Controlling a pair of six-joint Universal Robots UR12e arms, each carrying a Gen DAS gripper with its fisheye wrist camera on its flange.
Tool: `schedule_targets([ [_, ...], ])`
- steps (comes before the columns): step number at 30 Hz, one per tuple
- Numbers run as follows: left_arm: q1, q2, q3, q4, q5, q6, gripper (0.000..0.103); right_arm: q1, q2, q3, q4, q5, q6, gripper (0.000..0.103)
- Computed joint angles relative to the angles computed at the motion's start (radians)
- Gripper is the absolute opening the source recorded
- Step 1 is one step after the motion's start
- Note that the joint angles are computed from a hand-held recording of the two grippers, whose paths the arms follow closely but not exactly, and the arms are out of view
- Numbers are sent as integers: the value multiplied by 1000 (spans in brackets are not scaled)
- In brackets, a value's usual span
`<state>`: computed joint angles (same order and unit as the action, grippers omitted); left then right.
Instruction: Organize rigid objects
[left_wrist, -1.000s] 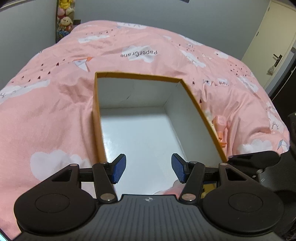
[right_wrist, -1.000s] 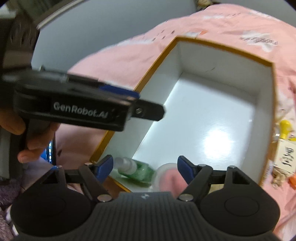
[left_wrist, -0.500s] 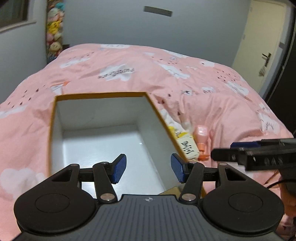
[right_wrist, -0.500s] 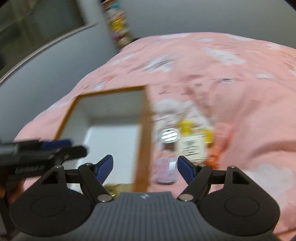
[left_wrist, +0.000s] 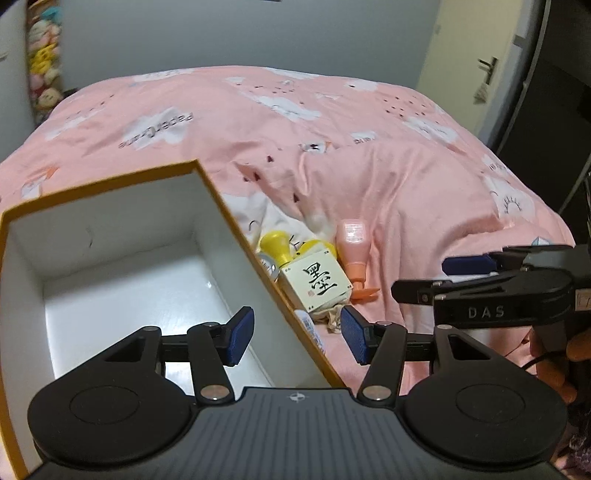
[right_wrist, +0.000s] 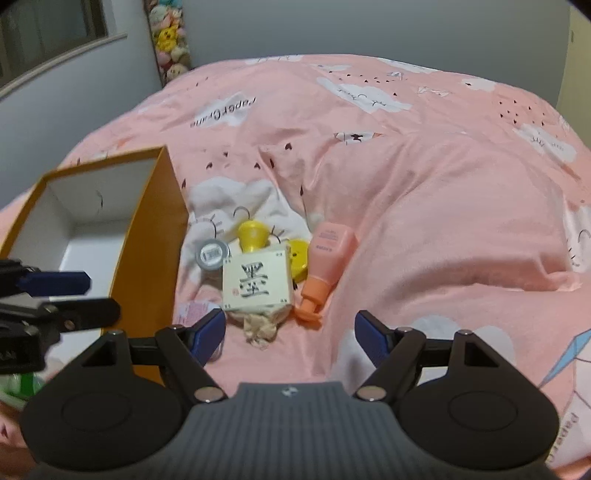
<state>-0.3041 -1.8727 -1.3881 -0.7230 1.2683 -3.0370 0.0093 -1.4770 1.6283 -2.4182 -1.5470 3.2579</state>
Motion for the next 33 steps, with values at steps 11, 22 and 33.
schedule_targets([
  [11,19,-69,131,-199,-104,312,55,-17,33,-18,-8,67,0,55],
  [22,-16,-138,258,-238,35,491,64,-39,80,-55,36,115,1,39],
  [33,-63,-267,496,-557,32,681,66,-79,97,-45,33,179,53,26],
])
